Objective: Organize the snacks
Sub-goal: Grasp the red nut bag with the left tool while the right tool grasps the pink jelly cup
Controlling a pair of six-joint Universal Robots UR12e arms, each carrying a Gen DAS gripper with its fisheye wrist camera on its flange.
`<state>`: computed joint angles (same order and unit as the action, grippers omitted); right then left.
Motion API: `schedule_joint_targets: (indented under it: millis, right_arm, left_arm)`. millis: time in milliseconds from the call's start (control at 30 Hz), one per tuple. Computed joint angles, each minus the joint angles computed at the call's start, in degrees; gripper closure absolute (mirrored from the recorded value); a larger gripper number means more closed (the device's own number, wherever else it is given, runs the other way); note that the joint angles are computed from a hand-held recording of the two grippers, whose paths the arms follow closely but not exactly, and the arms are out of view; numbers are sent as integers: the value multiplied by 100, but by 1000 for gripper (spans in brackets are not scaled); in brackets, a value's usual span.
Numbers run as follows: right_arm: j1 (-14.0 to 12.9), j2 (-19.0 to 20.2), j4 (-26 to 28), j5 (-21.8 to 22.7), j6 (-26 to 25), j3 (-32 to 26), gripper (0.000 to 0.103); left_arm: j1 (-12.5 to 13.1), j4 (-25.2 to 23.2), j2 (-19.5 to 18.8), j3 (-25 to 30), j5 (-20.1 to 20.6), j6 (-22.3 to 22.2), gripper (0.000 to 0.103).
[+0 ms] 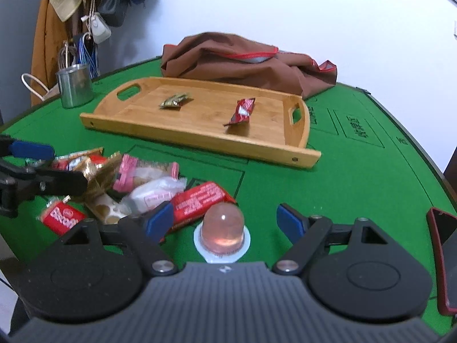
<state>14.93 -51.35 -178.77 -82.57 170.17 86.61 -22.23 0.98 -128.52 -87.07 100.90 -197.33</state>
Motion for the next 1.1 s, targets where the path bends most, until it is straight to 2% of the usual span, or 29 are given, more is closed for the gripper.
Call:
schedule_joint_targets:
  millis: [67, 200, 400, 567, 833, 1000, 1100]
  right_arm:
    - [4, -2, 0, 6, 1, 22, 15]
    - [5, 5, -71, -2, 63, 57, 15]
    - [-25, 26, -246, 120, 223, 107, 18]
    - [-29, 29, -290, 174, 179, 119, 21]
    - [-66, 28, -193, 307, 393, 103, 22]
    - [-59, 39, -253, 289, 329, 110, 23]
    - [-56, 39, -280, 301, 287, 116, 24]
  left_arm:
    - [-19, -42, -31, 46, 61, 41, 0]
    - [-2, 38, -100, 87, -91, 106, 0]
    - [58, -199, -160, 171, -293, -104, 3]
    - [80, -227, -130, 145, -364, -97, 15]
    - [121, -352, -15, 63, -755, -169, 24]
    - [146, -472, -24, 76, -663, -275, 23]
    - [202, -452, -54, 105, -833, -415, 20]
